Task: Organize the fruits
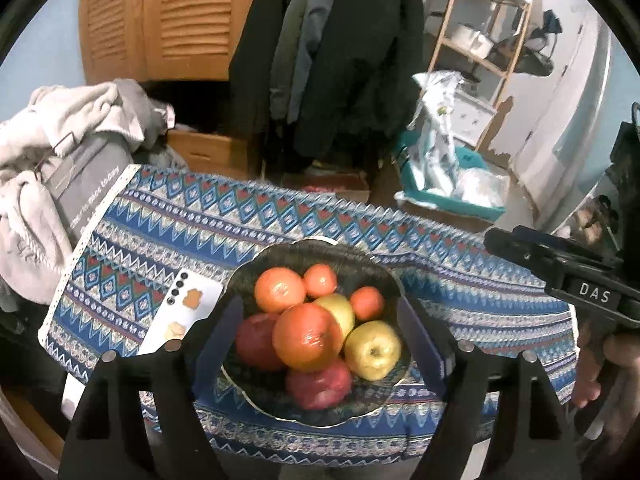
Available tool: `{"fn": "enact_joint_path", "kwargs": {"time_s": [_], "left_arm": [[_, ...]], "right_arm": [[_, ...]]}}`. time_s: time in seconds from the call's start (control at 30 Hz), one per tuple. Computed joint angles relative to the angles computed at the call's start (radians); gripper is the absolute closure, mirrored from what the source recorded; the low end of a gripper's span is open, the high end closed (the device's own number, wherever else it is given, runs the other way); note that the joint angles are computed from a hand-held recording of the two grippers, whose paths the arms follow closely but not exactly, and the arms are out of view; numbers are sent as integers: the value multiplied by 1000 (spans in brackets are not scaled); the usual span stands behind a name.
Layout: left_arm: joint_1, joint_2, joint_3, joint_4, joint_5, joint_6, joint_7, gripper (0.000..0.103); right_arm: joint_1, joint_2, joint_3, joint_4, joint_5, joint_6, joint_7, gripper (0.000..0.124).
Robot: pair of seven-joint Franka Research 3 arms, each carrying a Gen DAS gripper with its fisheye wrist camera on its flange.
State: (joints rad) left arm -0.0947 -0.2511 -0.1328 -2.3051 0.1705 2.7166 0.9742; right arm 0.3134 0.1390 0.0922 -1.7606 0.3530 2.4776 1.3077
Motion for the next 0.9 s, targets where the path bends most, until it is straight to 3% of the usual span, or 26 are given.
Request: {"fn": "enact_joint_path", "kwargs": {"time_s": [0.3, 0.47, 0.9], "left_arm": [[18, -28, -39, 28, 119, 8, -71, 14], [46, -41, -71, 39, 212, 11, -157, 0], [61, -42, -107, 86, 392, -53, -308, 0]], "right_arm": [[-21, -69, -7, -51, 64, 59, -39, 47], [-24, -111, -14, -89, 47, 104, -52, 45], [-45, -189, -33, -154, 79, 133, -99, 45]]}}
